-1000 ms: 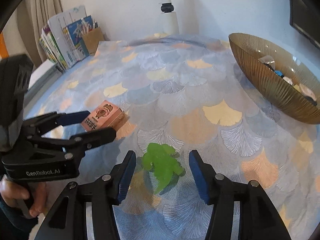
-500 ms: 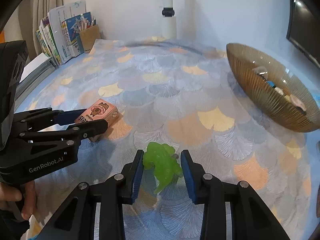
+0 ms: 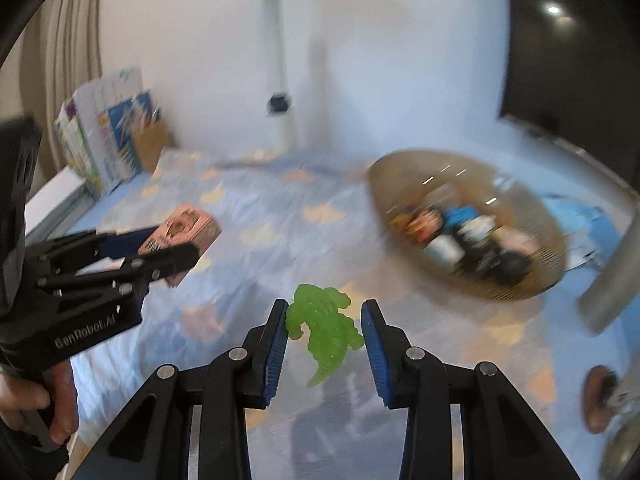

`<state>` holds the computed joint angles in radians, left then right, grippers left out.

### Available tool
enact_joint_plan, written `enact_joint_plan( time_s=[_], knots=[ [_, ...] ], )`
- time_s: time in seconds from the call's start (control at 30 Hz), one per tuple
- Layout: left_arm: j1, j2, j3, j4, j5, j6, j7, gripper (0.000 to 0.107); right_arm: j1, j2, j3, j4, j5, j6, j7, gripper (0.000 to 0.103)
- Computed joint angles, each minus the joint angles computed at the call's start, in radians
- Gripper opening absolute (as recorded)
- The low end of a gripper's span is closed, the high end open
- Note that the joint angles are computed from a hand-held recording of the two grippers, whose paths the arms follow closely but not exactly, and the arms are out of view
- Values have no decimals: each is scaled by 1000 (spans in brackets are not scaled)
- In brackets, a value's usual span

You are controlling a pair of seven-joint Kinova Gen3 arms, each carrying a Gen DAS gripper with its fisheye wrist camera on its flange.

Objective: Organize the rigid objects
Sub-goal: 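Carry the pink box and green frog over the amber bowl with both tools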

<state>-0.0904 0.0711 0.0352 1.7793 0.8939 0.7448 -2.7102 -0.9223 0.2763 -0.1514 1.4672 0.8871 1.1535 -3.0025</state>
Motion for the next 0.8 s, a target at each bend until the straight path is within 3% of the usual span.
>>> enact_joint_plan(
  time_s=[0.3,0.43,0.7,0.8],
  knots=[
    [69,-5,40,-85,18,0,17,38,35,-100,-17,-6,82,150,-36,36],
    [95,3,56,-115,23,-4,35,38,99,-163,-40,36,72,113,-69,36],
    [154,75,105,-206,-60,-27,151,38,184,-177,-59,33,47,137,-35,36],
    [162,108,121,-244,-92,-29,189,38,229,-198,-48,63,12,85,-43,36]
  ],
)
